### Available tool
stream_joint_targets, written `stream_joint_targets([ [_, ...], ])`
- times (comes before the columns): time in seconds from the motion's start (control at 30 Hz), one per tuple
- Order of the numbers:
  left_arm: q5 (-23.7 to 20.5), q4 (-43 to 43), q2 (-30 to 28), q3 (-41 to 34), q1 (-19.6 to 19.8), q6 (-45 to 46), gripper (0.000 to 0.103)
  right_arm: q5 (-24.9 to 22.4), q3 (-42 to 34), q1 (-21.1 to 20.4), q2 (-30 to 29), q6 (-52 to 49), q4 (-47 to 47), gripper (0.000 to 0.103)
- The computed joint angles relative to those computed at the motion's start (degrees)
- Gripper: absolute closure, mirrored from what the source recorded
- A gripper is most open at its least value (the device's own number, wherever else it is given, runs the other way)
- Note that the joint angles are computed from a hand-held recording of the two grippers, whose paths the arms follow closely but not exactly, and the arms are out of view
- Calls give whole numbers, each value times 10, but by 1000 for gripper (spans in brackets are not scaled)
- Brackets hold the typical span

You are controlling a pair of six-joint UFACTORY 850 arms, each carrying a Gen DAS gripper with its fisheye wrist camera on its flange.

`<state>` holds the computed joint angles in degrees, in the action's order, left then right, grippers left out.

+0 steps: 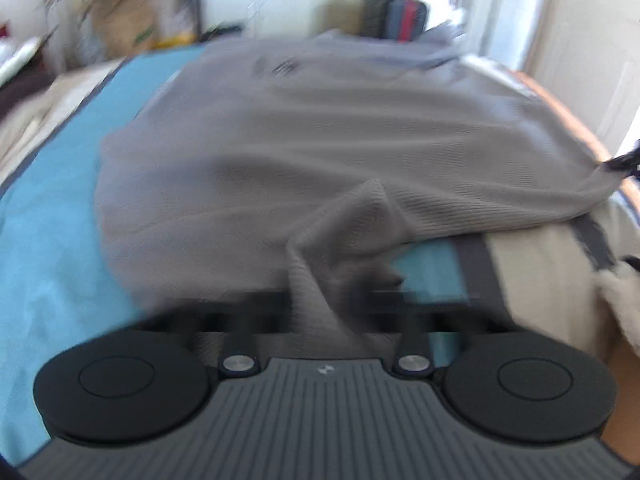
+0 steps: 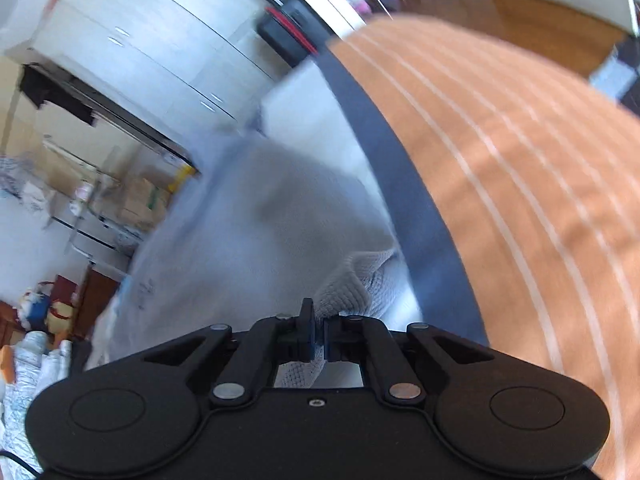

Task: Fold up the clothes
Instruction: 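Grasp the sweater hem with the right gripper and pull it straight, then release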

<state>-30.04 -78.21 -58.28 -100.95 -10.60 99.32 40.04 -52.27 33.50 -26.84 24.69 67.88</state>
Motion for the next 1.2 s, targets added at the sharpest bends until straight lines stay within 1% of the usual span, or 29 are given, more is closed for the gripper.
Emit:
stream_joint_targets([
  [0.1, -73, -101, 54, 55, 32, 90, 95, 101, 20, 28, 55, -54, 6, 97],
  [0.13, -103, -112, 70, 67, 43, 105, 94, 125, 21, 41, 67, -90, 21, 98],
  [0.17, -135, -100, 78, 69, 53, 95, 94, 148, 21, 53, 77, -125, 34, 98],
  [0.2, -161, -71, 79, 62, 60, 68, 94, 167, 20, 64, 89, -160, 44, 98],
  [0.27, -196, 13, 62, 32, 69, -5, 89, 151, 14, 69, 89, -208, 90, 98],
  [0.3, -200, 51, 51, 19, 70, -43, 88, 127, 5, 64, 80, -243, 136, 98],
  [0.37, -193, 116, 26, 1, 67, -111, 88, 73, -9, 50, 52, -293, 225, 98],
  [0.4, -180, 139, 18, -1, 63, -131, 88, 47, -15, 42, 37, -309, 261, 98],
  [0.47, -154, 185, 5, -5, 54, -174, 98, 22, -7, 37, 21, -279, 270, 98],
  [0.5, -140, 192, 5, -2, 51, -177, 101, 14, -2, 36, 17, -258, 264, 98],
  [0.57, -113, 203, 10, 6, 44, -178, 103, 19, 1, 38, 18, -249, 259, 98],
  [0.6, -108, 195, 15, 12, 43, -174, 103, 34, 1, 45, 24, -263, 265, 98],
  [0.67, -116, 182, 21, 11, 46, -180, 101, 64, -1, 57, 36, -289, 273, 98],
  [0.73, -133, 155, 30, 17, 51, -159, 99, 106, -7, 72, 49, -341, 295, 99],
  [0.8, -143, 135, 43, 36, 59, -119, 88, 125, -32, 75, 43, -434, 359, 100],
  [0.83, -145, 135, 46, 42, 58, -106, 71, 123, -45, 70, 34, -474, 390, 100],
  [0.87, -147, 135, 49, 46, 58, -94, 55, 112, -52, 62, 26, -494, 406, 100],
  [0.93, -158, 138, 56, 62, 56, -63, 52, 88, -53, 47, 15, -491, 403, 99],
  [1.0, -165, 158, 60, 68, 47, -54, 37, 74, -53, 37, 10, -485, 397, 99],
  [1.03, -153, 161, 62, 75, 40, -46, 22, 73, -56, 35, 6, -482, 392, 99],
  [1.07, -140, 162, 64, 81, 34, -37, 18, 74, -62, 33, 1, -483, 388, 99],
  [1.13, -83, 156, 67, 97, 15, -20, 18, 74, -67, 31, -5, -486, 381, 99],
  [1.17, -58, 158, 65, 101, 8, -17, 22, 74, -66, 31, -6, -484, 375, 99],
  [1.2, -56, 151, 69, 103, 9, -17, 35, 76, -66, 31, -6, -482, 368, 99],
])
